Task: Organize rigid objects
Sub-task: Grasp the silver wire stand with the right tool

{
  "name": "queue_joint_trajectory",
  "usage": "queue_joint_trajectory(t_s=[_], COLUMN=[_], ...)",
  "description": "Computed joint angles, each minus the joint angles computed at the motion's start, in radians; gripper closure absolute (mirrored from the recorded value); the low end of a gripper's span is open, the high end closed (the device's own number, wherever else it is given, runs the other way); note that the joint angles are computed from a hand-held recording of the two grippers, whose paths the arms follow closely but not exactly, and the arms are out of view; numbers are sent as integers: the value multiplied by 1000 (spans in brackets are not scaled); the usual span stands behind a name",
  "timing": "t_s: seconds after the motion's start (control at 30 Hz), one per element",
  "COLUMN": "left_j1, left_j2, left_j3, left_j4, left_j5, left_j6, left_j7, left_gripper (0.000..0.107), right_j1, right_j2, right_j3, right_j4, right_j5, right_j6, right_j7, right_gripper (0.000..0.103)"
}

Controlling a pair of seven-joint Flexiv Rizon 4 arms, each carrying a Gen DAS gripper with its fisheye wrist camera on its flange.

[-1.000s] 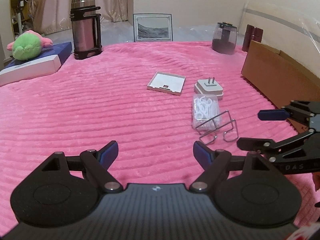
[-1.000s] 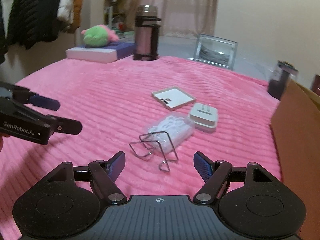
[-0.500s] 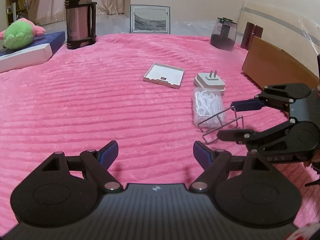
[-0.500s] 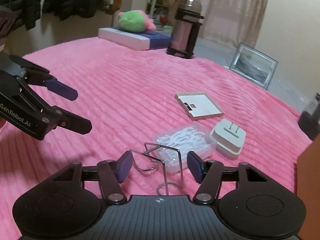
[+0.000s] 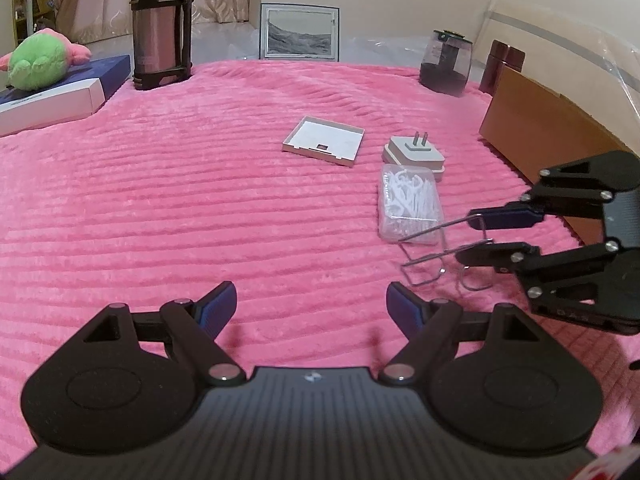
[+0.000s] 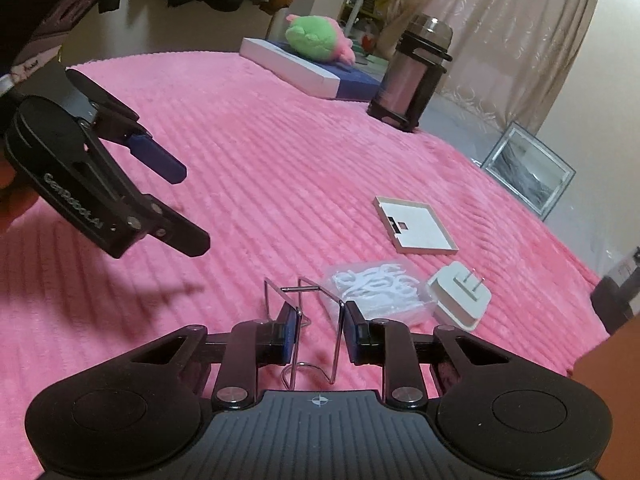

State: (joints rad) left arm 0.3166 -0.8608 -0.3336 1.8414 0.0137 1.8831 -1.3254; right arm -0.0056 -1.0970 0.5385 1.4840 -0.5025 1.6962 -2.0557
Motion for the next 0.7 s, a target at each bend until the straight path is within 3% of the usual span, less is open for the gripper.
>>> queue_joint_trajectory(t_s=[0.07,0.13,0.17,0.33,0.47,0.57,0.6,0.67,0.7], left_j1=[0,4,6,11,7,2,2,2,1], left_j2=[2,3,3,4,2,0,-2,-4,-4], left_j3=[-2,-10,-14,-32,-34,-33,-34,-35,-33], left_j4=[3,6,7,7,2,-2,-4,-4,-5], left_j5=[2,7,9,20,19,13,12,7,4], left_j6=[3,5,4,0,-6,-7,-8,-5,-4], left_j7=[-2,-3,-3,-2,1,-1,-2,-8,-11], left_gripper=[28,28,28,28,28,28,28,28,28], right_j1=[9,52,78,90,77,-15,-42,-80,-115], right_j2=[33,72,91,118,118,94,91,79,61], right_j3=[-28,-108,-155,-219,-231,-119,-87,-35,18], right_j4=[34,64,77,102,89,74,83,88,88], right_j5=[47,96,127,152,160,125,116,101,88], right_j6=[25,67,81,77,61,34,35,35,28], right_j7=[51,122,168,305,391,416,416,420,418], right_gripper=[87,103,103,103,103,103,102,88,66])
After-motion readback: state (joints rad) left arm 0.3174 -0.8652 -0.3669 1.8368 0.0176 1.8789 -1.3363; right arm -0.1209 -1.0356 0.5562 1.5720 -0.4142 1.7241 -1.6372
